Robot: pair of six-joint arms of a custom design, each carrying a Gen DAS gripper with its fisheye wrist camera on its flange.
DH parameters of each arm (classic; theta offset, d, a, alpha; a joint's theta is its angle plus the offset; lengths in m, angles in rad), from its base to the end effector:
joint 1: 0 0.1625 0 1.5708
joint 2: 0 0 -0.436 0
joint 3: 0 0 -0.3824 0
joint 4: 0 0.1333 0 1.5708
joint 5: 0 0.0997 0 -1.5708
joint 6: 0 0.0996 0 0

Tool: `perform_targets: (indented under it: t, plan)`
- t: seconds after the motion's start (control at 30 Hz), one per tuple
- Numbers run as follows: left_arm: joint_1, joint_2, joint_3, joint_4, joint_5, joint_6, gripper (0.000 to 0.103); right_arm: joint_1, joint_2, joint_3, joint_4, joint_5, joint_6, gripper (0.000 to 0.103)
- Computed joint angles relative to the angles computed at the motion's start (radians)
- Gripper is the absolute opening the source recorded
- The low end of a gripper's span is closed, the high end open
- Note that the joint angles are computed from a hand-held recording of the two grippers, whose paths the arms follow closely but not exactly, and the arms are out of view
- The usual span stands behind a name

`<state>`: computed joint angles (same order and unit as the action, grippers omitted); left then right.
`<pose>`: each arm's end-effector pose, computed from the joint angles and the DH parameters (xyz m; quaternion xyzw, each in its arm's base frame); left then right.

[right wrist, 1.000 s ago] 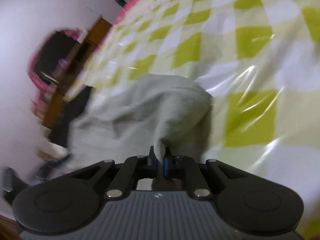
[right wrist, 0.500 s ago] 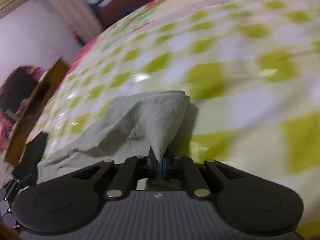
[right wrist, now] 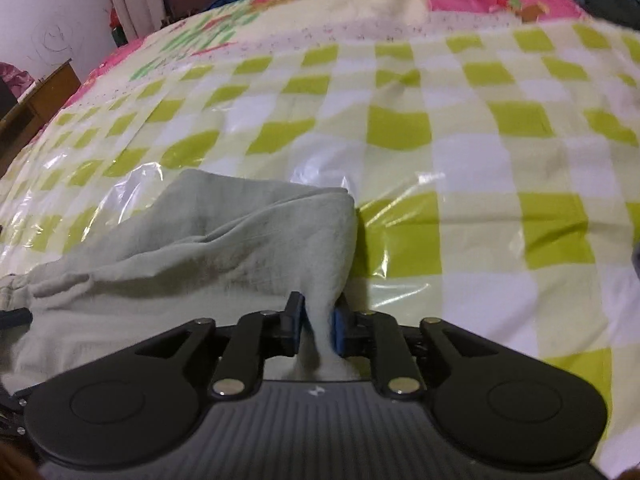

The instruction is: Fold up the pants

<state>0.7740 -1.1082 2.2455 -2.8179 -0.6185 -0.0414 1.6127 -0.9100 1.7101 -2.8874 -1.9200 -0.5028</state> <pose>-0.1795 -0.4753 0.1592 0.3039 0.8342 -0.2308 0.3982 0.1271 -0.6622 0.2002 0.2134 -0.9290 0.2065 0.2210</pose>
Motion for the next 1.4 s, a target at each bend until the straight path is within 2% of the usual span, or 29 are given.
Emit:
perform_targets:
  t: [0.03,0.1,0.2,0.3,0.33,0.37,0.4,0.43,0.47,0.5,0.53,0.57,0.6,0.63,0.67,0.73,0.77,0.9,0.97,1.0,1.07,1.13,1.2,1.23,1.33,1.4]
  plan:
    - [-0.015,-0.004,0.014,0.006,0.015,0.004,0.099,-0.006,-0.019,0.014,0.003,0.015,0.013,0.026]
    - [-0.034,-0.011,0.034,0.010,0.033,-0.001,0.099,-0.025,-0.064,0.052,0.017,0.052,0.030,0.030]
    - [-0.057,-0.033,0.061,-0.049,0.000,-0.009,0.098,-0.064,-0.123,0.109,0.030,0.118,0.065,0.043]
    - [-0.073,-0.012,0.077,-0.214,-0.054,0.116,0.099,-0.107,-0.164,0.167,0.041,0.199,0.123,0.044]
    - [-0.075,0.002,0.074,-0.244,-0.064,0.148,0.099,-0.109,-0.172,0.185,0.028,0.203,0.121,0.037]
    - [-0.072,0.017,0.066,-0.254,-0.074,0.162,0.099,-0.099,-0.176,0.196,0.024,0.172,0.100,0.029]
    - [-0.061,0.022,0.057,-0.228,-0.107,0.148,0.099,-0.081,-0.173,0.197,0.021,0.107,0.070,0.015]
    - [-0.041,0.012,0.039,-0.161,-0.173,0.124,0.099,-0.066,-0.170,0.192,0.028,0.057,0.044,0.013]
    - [-0.021,0.014,0.034,-0.104,-0.235,0.118,0.099,-0.044,-0.167,0.183,0.036,-0.009,0.012,0.012]
    - [-0.018,0.018,0.043,-0.088,-0.256,0.140,0.100,-0.018,-0.156,0.177,0.015,-0.081,-0.023,0.016]
    - [-0.034,0.022,0.067,-0.115,-0.235,0.180,0.100,0.013,-0.137,0.178,-0.048,-0.166,-0.066,0.024]
    - [-0.050,0.027,0.092,-0.159,-0.212,0.203,0.100,0.038,-0.122,0.182,-0.138,-0.215,-0.139,0.025]
    - [-0.055,0.021,0.095,-0.162,-0.211,0.191,0.100,0.058,-0.118,0.184,-0.187,-0.221,-0.180,0.025]
    - [-0.058,0.011,0.095,-0.163,-0.214,0.170,0.100,0.068,-0.125,0.185,-0.194,-0.185,-0.187,0.025]
    - [-0.061,0.004,0.100,-0.198,-0.219,0.159,0.100,0.073,-0.139,0.184,-0.158,-0.108,-0.168,0.025]
    - [-0.060,0.003,0.097,-0.260,-0.251,0.173,0.100,0.073,-0.142,0.141,0.013,0.048,-0.124,0.023]
    - [-0.057,0.013,0.088,-0.292,-0.270,0.191,0.100,0.080,-0.108,0.099,0.103,0.091,-0.114,0.022]
    - [-0.018,0.086,0.045,-0.397,-0.298,0.244,0.100,0.085,0.070,-0.082,0.291,0.134,-0.059,0.021]
    - [0.017,0.109,0.020,-0.375,-0.318,0.211,0.100,0.074,0.154,-0.184,0.321,0.131,0.002,0.013]
    - [0.031,0.116,0.014,-0.353,-0.323,0.182,0.101,0.059,0.188,-0.243,0.346,0.158,0.057,0.008]
    - [0.044,0.130,0.036,-0.407,-0.332,0.181,0.103,0.031,0.224,-0.316,0.355,0.227,0.173,0.007]
    - [0.036,0.134,0.045,-0.422,-0.325,0.191,0.103,0.014,0.233,-0.334,0.305,0.265,0.212,0.007]
    - [0.032,0.136,0.046,-0.426,-0.321,0.190,0.103,0.007,0.196,-0.287,0.259,0.289,0.195,0.011]
    - [0.030,0.136,0.049,-0.433,-0.319,0.188,0.103,0.003,0.168,-0.255,0.242,0.306,0.176,0.017]
    - [0.022,0.134,0.053,-0.441,-0.312,0.172,0.103,-0.014,0.081,-0.158,0.173,0.323,0.145,0.019]
    - [0.012,0.128,0.065,-0.447,-0.311,0.164,0.103,-0.025,0.030,-0.103,0.109,0.289,0.127,0.022]
